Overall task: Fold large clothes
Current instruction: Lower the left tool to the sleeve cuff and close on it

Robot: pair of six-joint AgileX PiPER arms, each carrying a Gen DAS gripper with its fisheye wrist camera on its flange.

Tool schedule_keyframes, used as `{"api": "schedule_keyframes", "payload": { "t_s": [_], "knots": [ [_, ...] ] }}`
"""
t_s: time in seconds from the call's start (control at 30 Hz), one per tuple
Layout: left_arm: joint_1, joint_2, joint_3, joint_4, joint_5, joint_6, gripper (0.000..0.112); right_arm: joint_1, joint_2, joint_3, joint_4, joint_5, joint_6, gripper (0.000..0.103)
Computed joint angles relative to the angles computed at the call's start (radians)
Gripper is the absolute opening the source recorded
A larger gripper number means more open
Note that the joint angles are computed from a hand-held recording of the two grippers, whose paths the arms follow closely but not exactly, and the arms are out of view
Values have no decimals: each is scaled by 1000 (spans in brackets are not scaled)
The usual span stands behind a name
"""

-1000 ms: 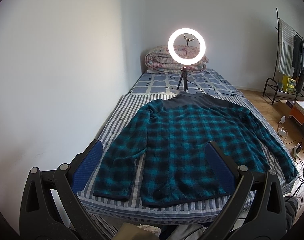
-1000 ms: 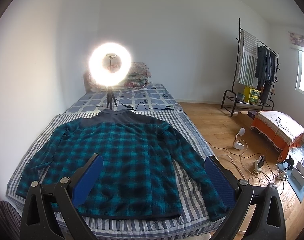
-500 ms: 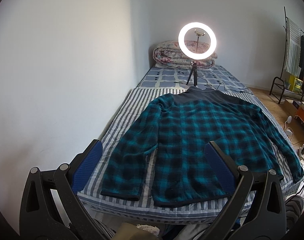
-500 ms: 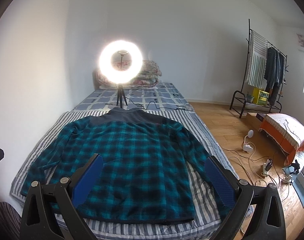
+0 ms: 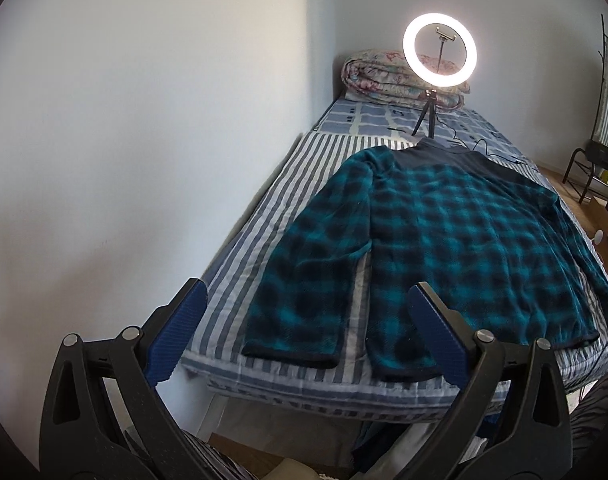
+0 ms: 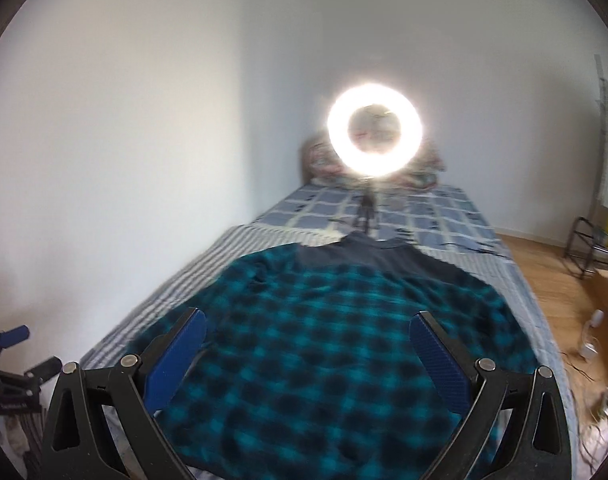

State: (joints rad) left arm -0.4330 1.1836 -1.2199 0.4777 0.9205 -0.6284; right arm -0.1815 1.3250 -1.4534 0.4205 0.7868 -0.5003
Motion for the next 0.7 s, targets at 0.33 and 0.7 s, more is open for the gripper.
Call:
{"api": "schedule_keyframes", "payload": {
  "t_s": [0.33,0.7],
  "knots": [
    [264,59,91,-373,-119,319,69,192,372,-320,70,231,12,63],
    [427,464,-112,-592,-182,583,60,141,557,-342,89,313,48,39]
  ]
}}
